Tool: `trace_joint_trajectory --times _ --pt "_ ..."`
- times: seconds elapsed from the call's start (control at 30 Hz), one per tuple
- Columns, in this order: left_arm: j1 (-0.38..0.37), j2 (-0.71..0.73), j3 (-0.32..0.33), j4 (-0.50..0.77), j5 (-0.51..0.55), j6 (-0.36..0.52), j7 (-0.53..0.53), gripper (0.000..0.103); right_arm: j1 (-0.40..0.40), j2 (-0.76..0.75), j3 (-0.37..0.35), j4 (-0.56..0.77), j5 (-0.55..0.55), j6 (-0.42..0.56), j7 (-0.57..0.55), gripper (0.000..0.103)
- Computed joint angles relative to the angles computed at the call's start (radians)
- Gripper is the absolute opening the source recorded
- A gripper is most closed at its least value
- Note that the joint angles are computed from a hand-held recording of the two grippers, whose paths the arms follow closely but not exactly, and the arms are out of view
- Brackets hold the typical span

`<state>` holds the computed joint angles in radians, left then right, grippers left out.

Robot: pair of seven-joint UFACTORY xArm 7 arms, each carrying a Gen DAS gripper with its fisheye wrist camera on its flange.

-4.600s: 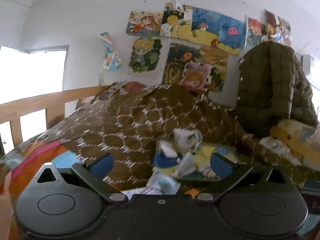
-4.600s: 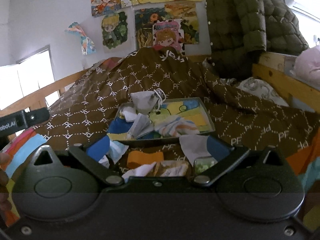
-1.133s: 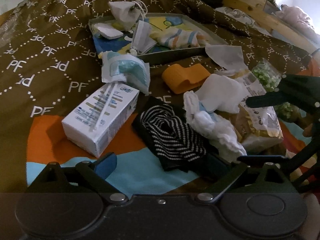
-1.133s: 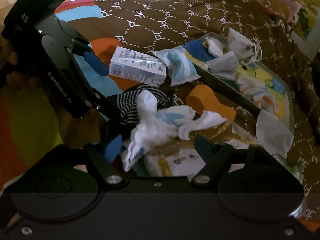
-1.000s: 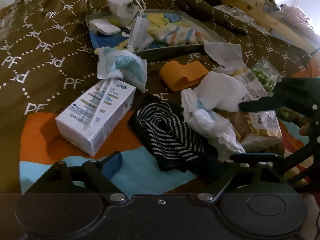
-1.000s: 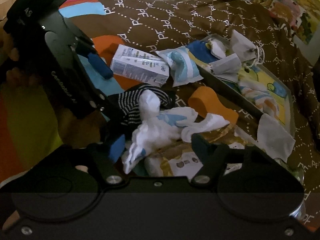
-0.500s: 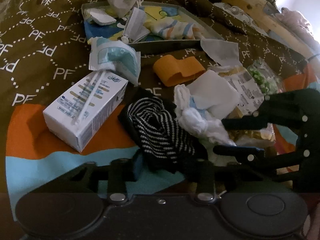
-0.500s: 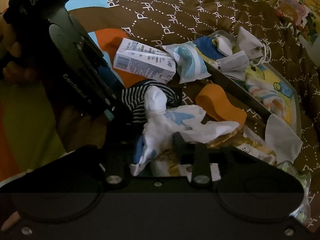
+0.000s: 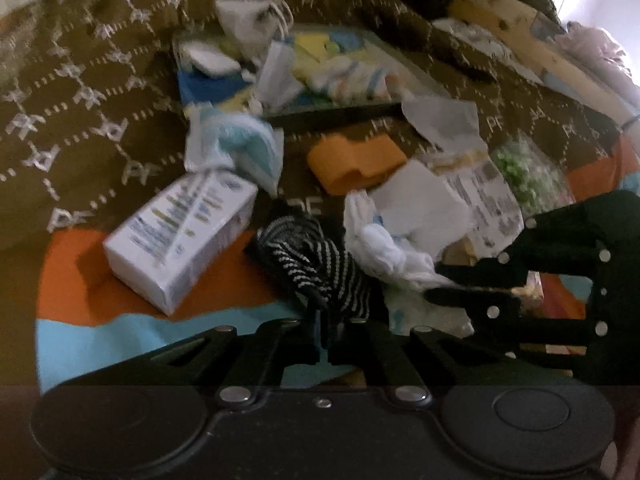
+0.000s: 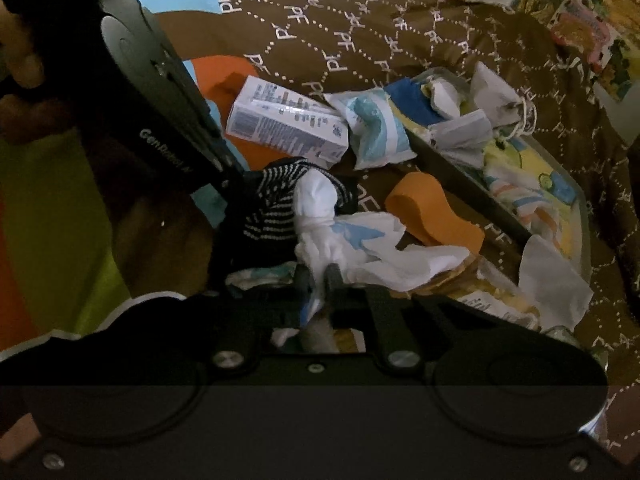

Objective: Organize soft objects
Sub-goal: 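Grasp the black-and-white striped sock with the left tool while the right grasps the white sock, then carry the black sock with the left tool while the right carries the white sock to the tray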

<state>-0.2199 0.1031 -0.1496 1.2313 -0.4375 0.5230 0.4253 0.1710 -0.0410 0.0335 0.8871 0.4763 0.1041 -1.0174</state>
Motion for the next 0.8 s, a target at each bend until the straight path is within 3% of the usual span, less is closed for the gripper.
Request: trace_joint_trajectory --times 0.2,0.4,0.7,0.8 --pt "-0.010 -0.054 -0.003 -0.040 -0.024 -0.024 0.027 0.002 0.041 -0.054 -0.028 -0.039 0.091 -0.018 -0.064 0.001" --pt "-0.032 -0.132 0.012 -0.091 -0.056 -0.037 0.044 0.001 0.097 -0.144 -0.081 -0.102 0.102 -0.047 -0.055 0.001" --pt "-0.081 -0.234 0.044 -0.147 -0.103 -0.107 0.048 0.001 0.278 -0.257 -0.258 -0.166 0.111 -0.147 -0.052 0.001" --pt "-0.096 -0.258 0.055 -0.158 -0.118 -0.135 0.049 0.001 0.367 -0.294 -0.347 -0.186 0.115 -0.183 -0.048 0.001"
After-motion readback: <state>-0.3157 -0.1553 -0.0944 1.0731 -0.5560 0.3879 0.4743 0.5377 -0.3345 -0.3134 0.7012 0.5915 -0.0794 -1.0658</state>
